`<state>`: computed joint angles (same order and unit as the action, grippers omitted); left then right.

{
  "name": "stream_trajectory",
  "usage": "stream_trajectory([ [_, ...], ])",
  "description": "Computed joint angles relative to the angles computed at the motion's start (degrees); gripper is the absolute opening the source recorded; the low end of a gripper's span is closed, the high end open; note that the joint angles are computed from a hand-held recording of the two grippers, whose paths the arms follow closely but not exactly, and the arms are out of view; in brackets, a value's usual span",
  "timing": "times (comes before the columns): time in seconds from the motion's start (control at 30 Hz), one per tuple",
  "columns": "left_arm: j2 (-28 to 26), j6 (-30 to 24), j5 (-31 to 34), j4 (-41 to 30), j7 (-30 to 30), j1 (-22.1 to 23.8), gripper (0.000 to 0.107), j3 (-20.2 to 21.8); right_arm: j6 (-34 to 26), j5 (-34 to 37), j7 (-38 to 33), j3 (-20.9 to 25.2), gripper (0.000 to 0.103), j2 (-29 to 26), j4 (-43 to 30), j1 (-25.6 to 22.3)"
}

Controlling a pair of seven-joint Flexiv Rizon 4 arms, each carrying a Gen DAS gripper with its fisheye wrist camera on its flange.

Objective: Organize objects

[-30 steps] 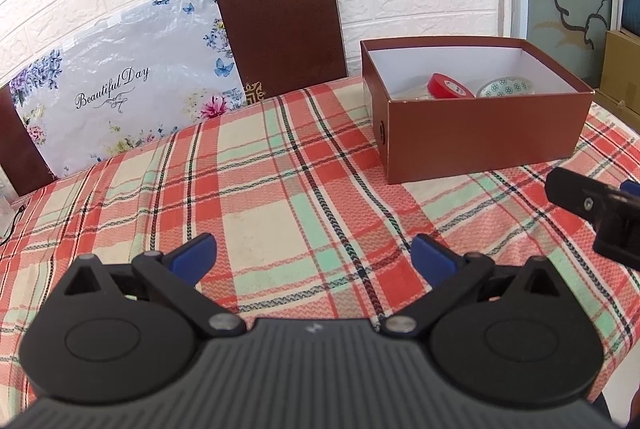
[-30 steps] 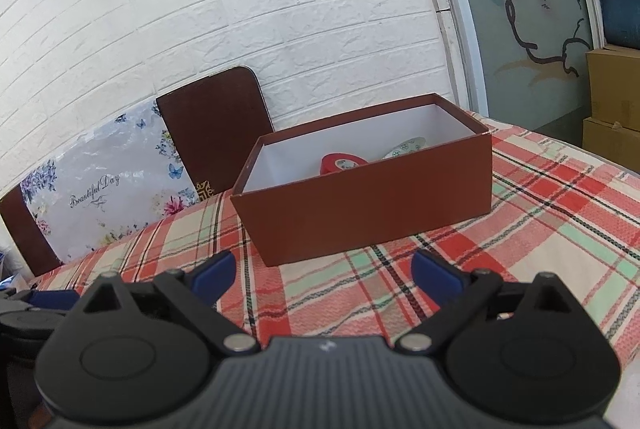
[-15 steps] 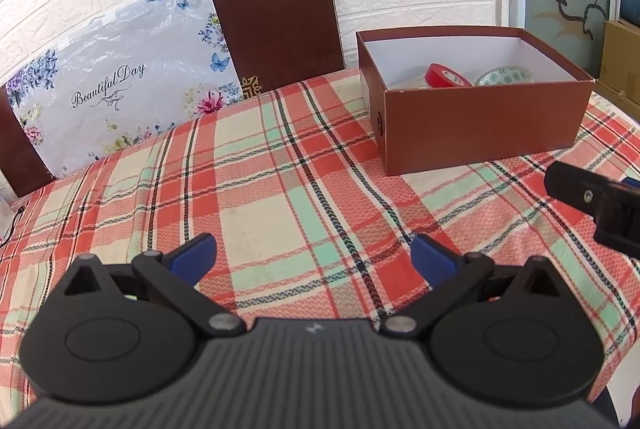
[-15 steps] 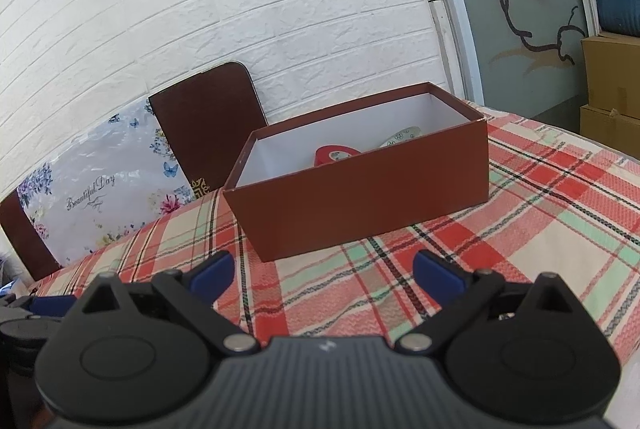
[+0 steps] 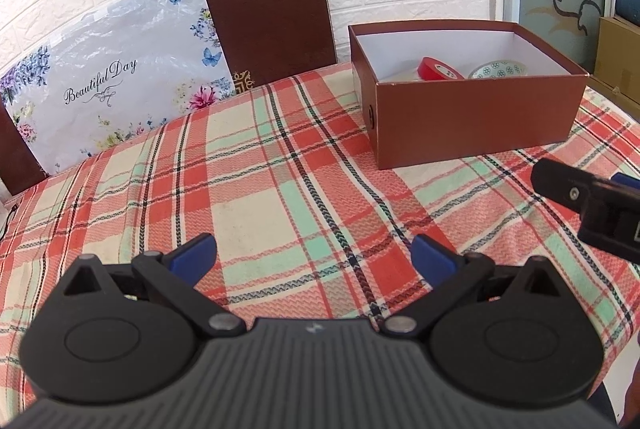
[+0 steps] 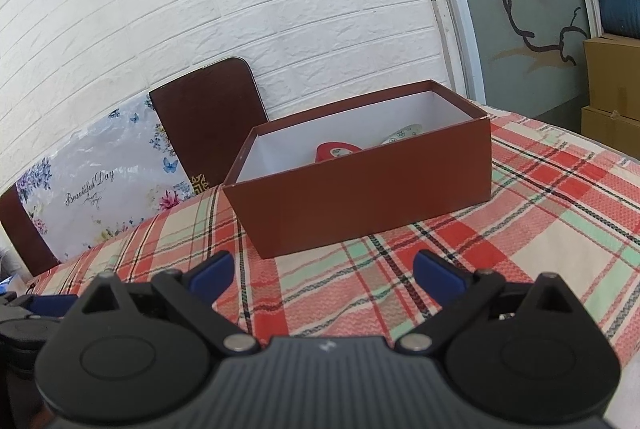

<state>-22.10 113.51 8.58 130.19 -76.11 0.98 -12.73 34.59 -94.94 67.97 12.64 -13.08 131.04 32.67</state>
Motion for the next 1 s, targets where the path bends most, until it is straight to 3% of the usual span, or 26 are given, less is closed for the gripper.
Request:
stream_trajectory([
  [1.0, 0.24, -3.69, -0.08, 0.24, -1.24, 5.0, 0.103, -5.0, 0.76, -0.47, -0.84, -0.19, 0.1, -0.72, -0.62, 0.23],
])
